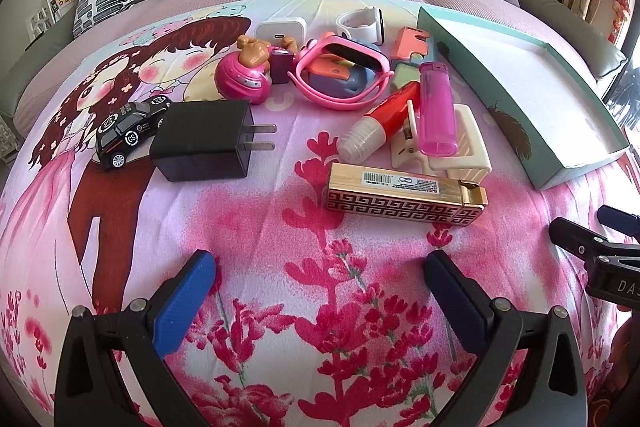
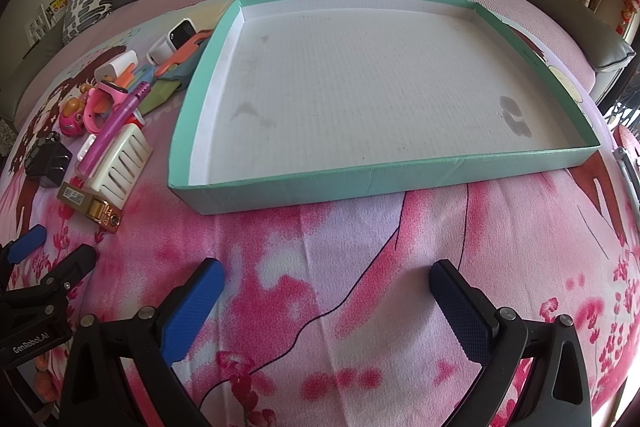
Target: Organize rigid objects
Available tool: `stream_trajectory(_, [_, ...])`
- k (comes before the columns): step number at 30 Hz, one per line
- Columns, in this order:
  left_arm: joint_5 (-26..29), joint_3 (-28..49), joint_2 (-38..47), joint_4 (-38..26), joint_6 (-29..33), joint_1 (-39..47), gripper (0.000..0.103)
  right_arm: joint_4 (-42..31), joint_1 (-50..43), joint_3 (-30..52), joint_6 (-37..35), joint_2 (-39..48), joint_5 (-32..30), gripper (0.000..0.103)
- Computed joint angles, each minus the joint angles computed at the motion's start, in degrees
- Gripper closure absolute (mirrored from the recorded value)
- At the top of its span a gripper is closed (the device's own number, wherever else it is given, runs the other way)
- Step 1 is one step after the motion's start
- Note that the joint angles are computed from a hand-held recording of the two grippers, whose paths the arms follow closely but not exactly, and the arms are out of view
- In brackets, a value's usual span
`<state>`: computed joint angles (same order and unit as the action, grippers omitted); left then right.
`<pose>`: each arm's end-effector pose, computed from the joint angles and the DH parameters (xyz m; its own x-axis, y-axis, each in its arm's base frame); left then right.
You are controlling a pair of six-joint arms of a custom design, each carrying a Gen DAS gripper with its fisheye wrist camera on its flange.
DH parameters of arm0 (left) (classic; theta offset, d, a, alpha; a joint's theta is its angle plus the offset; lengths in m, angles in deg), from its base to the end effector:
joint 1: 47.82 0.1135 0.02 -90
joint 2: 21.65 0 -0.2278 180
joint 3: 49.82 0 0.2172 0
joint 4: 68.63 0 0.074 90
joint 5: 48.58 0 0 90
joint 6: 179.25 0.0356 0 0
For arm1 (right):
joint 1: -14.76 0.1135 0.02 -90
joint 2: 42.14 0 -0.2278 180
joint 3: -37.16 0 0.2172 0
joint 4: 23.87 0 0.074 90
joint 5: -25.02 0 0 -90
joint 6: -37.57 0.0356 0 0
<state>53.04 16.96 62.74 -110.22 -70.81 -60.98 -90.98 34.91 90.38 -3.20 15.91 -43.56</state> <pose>0.2520 -0.0663 0.1810 -0.6912 0.4798 -0.5405 0.5714 0.8207 -0.0022 0.1444 0.0392 0.1866 -0.7452 0.4775 -0.4654 0.5359 0.8442 0.0080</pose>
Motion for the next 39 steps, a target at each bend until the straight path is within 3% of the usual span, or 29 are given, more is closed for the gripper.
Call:
stream_trajectory(8, [2.0,2.9,-0.8,-6.1,-0.5,1.1,0.000,-1.5,-2.0,0.4,-2.1,-5.8,-1.6,0.000])
stream_trajectory(12, [2.8,6.1,-1.5,-10.1,-0.4,1.8,0.000,-6.4,3.2,5.5,-1.0,-7.0,3.9,0.000])
stream_trajectory(16, [1.9,9.7,-0.9,-11.0,-0.7,2.5,0.000,-7.4,3.9,11.5,-3.9,-5.5,4.4,0.000])
stream_trajectory(20, [2.4,15.8,3.3,-13.4,-2.3,5.5,0.000,-8.1,9.1,18.3,-1.6,1.6,7.0,0.000])
stream_trajectory(23, [3.4,19.4,6.0,-14.9,-2.2,8.2,0.000,-5.7,10.0,20.1,0.0,4.9,5.2,0.000])
stream_trajectory(39, [6.7,27.8,16.7,-16.4,5.6,18.0,0.000,1.5,17.5,30.3,13.0,27.2,7.2,0.000])
